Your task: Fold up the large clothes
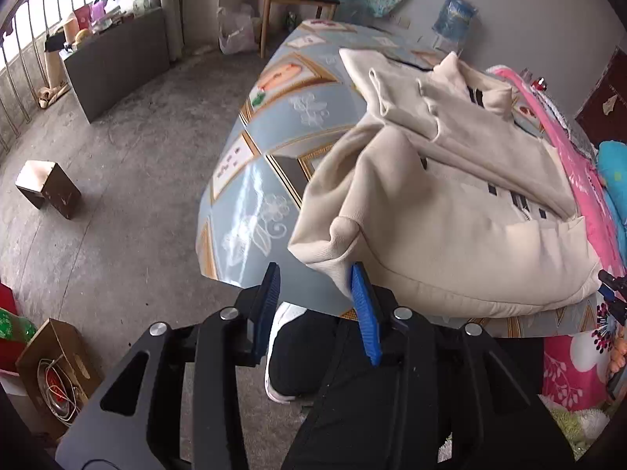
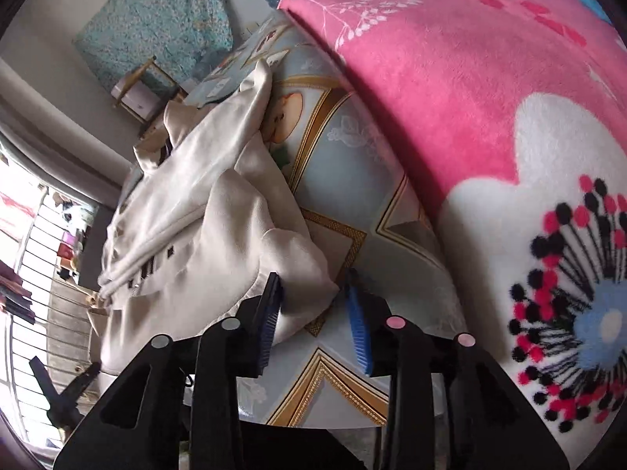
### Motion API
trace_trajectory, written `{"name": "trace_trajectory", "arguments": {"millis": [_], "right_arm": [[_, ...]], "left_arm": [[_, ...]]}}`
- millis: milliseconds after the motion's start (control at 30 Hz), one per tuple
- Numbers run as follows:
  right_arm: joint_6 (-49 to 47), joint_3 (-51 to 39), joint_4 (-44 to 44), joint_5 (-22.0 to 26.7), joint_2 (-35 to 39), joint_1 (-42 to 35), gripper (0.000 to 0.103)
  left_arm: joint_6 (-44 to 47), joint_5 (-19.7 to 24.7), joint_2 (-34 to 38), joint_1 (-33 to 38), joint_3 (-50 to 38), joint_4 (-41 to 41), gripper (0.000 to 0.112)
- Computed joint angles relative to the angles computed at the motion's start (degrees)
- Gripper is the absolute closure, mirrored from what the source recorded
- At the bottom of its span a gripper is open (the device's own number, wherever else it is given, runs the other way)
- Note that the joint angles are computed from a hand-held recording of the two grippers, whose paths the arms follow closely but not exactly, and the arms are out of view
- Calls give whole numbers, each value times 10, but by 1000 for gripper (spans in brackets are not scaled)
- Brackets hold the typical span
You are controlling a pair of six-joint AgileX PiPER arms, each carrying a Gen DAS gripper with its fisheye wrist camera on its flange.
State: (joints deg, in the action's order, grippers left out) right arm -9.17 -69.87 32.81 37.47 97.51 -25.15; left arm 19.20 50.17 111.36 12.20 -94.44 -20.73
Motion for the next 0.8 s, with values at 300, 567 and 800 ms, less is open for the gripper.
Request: {"name": "trace_trajectory", "arguments": {"millis": [300,567,800], "right_arm": [[-49,-140,-16,82,47,147,39],[53,-349,-216,173,224,312,38],[76,-301,-229,142,185,319,98]], "left_arm": [[75,45,27,-41,-82,-71,74],[-14,-12,76,-165,-88,106,72],[3,-89,25,-176,-16,144,111]]}}
